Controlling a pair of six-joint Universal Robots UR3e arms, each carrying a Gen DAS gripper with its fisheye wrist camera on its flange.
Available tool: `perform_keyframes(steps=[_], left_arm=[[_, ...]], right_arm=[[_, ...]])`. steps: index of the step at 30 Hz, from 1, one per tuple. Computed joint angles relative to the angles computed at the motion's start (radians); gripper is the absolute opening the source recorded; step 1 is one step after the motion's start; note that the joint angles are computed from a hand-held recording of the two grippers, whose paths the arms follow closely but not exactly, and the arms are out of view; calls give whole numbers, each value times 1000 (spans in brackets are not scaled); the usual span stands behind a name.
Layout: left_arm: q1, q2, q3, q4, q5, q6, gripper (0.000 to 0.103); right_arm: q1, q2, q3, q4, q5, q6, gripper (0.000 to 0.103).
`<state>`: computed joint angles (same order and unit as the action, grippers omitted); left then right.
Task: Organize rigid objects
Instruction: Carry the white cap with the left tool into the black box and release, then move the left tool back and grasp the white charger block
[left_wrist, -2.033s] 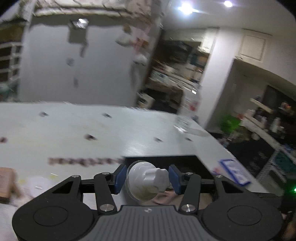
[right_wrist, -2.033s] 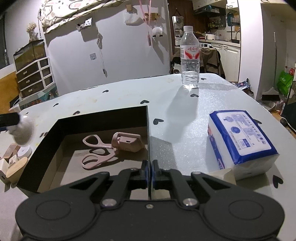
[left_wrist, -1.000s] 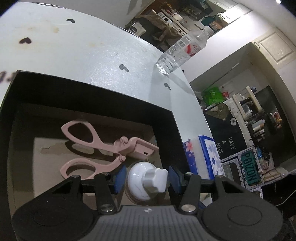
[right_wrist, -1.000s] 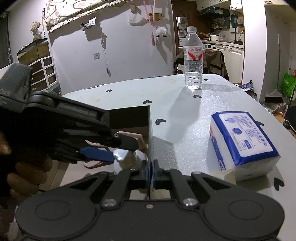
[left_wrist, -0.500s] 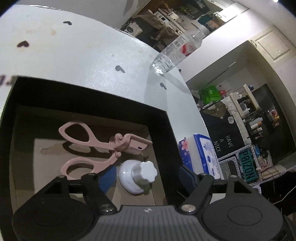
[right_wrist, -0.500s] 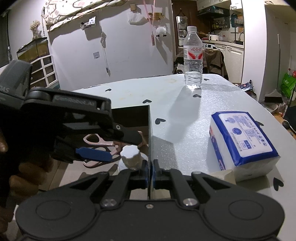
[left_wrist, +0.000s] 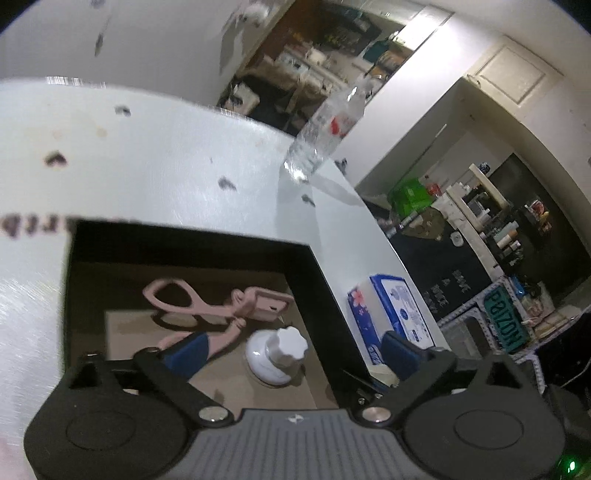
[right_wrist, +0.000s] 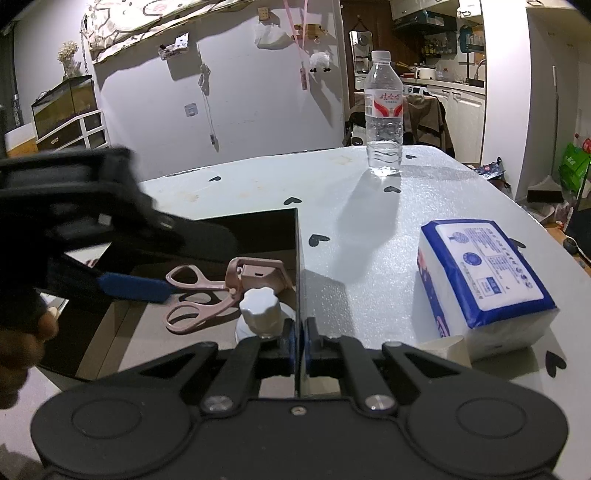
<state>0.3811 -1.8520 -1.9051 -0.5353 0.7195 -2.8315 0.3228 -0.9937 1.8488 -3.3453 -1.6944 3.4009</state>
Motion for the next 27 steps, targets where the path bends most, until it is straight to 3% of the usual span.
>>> perform_keyframes(steps=[13,19,27], left_arm=[[155,226,-298,325,45,86,103],[268,268,-446,533,66,111,103],[434,274,-568,702,96,105,103]], right_arm=[[1,8,0,-4,-2,11,6],[3,2,5,0,-3,15,6],[5,0,9,-4,-6,18,6]])
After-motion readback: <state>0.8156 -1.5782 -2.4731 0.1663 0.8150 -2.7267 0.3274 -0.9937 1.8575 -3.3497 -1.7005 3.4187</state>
